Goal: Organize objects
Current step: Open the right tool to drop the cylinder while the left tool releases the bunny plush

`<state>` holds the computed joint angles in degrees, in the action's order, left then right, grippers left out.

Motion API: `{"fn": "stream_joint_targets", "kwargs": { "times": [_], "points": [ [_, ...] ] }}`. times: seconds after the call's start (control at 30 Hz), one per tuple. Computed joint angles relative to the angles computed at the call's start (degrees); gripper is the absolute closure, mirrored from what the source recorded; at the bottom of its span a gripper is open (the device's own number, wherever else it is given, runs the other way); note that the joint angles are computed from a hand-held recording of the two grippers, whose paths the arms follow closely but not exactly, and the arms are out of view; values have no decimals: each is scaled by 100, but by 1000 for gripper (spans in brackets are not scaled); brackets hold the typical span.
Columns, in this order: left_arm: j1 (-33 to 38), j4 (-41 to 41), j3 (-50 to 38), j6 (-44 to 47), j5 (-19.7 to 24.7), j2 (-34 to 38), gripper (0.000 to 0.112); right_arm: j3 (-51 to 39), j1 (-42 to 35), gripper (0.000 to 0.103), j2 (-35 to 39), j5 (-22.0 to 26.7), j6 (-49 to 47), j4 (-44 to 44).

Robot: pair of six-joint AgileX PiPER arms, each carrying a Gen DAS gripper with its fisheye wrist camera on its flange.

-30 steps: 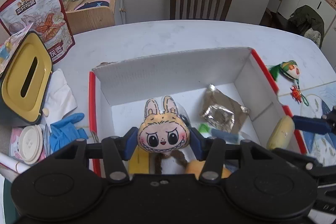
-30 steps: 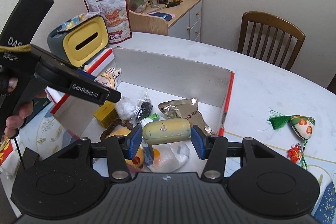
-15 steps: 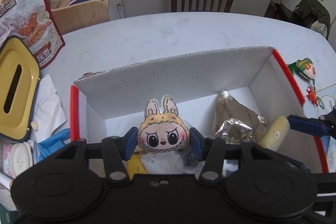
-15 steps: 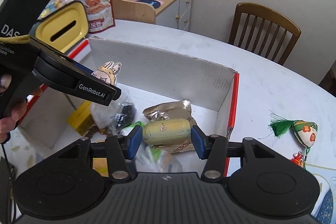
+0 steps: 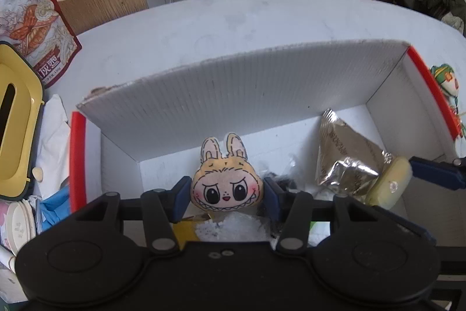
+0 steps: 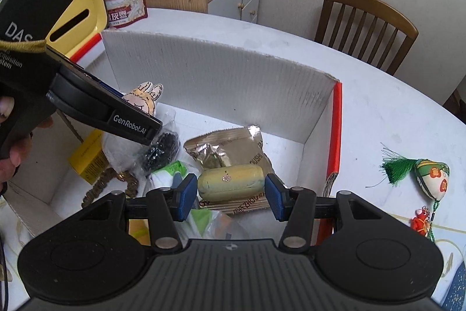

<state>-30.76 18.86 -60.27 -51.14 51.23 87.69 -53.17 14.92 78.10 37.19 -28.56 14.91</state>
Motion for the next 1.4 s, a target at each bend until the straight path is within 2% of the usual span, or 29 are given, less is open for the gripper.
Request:
{"fn": "stream_joint_targets", "kwargs": {
  "times": [0.4, 0.57, 0.77, 1.13, 1.4],
  "points": [
    [8, -95, -66, 73, 129, 224, 59, 56, -17, 52, -31, -32, -147, 81],
    [-51, -8, -47, -132, 133, 191, 49, 35, -135, 50, -98, 111, -390, 348],
    [-181, 128, -18, -359, 114, 102, 48, 100, -363, 48, -325, 340, -674, 651],
    [-543, 431, 161, -870, 228, -423, 40, 2, -683, 44, -705, 814, -882, 947],
    [-1228, 854, 64, -1376, 646, -875, 36, -62, -949, 43, -1060, 1188, -991, 1155]
  ]
}}
